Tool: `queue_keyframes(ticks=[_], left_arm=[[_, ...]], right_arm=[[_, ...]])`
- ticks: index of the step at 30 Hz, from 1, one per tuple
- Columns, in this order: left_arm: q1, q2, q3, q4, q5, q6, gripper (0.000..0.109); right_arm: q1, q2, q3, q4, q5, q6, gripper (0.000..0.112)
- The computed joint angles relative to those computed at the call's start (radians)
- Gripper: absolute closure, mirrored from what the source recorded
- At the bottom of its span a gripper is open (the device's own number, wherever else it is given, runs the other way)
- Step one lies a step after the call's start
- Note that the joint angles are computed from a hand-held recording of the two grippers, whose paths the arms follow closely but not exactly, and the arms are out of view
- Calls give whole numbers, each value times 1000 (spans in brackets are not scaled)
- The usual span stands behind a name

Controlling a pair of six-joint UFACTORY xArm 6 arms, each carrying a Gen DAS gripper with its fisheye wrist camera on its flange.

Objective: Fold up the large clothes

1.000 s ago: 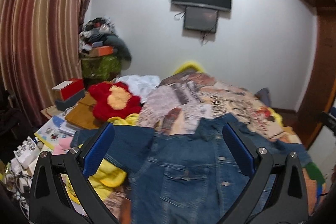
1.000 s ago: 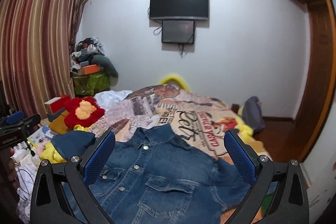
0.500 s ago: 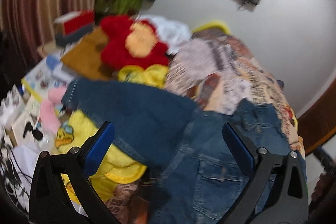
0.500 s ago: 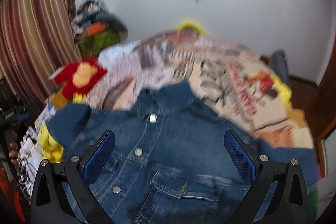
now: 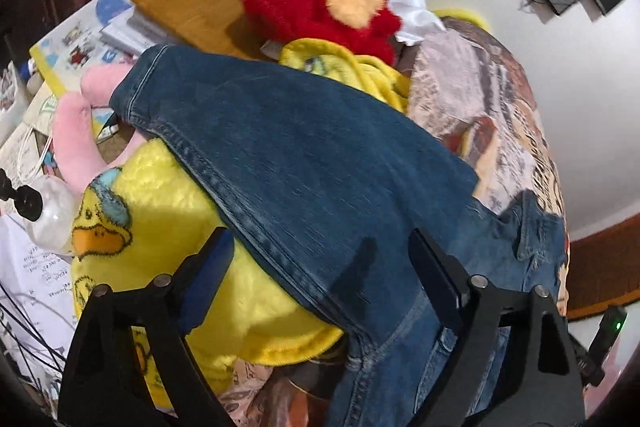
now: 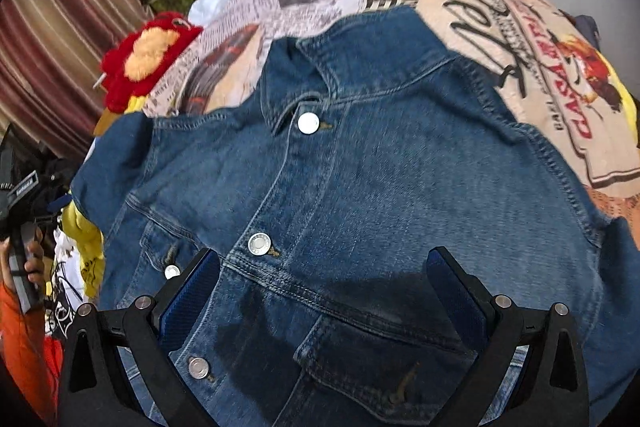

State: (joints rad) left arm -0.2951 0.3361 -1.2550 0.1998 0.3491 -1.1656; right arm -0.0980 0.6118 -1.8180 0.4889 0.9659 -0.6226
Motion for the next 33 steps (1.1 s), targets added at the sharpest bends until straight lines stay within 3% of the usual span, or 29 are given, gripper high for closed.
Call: queue_keyframes(ticks=[3, 8, 9, 13, 14, 20, 25, 30, 33], left_arm=[[18, 20, -2, 6, -22, -16, 29], [43, 49, -49, 118, 33, -118, 58], [44, 56, -69, 139, 64, -127, 61], [8, 93, -195, 273, 286, -145, 91], [-11, 103, -235, 317, 352, -137, 91], [-120, 122, -412, 519, 526, -73, 93], [-201, 175, -579, 601, 530, -13, 96], [-272, 345, -832, 545, 529, 153, 98], [-304, 522, -1055, 392, 571, 313, 98]], right_arm=[[3, 29, -32, -15, 34, 13, 10], [-2, 47, -49, -16, 54, 33, 10], [-3, 46, -48, -16, 52, 35, 10], [-8, 26, -31, -12, 43, 38, 10], [-11, 18, -24, -8, 41, 34, 10], [-32, -41, 20, 13, 23, 1, 10], [-57, -94, 57, 49, 6, -23, 10], [-89, -155, 108, 91, -4, -51, 10], [-109, -194, 143, 108, -10, -71, 10]])
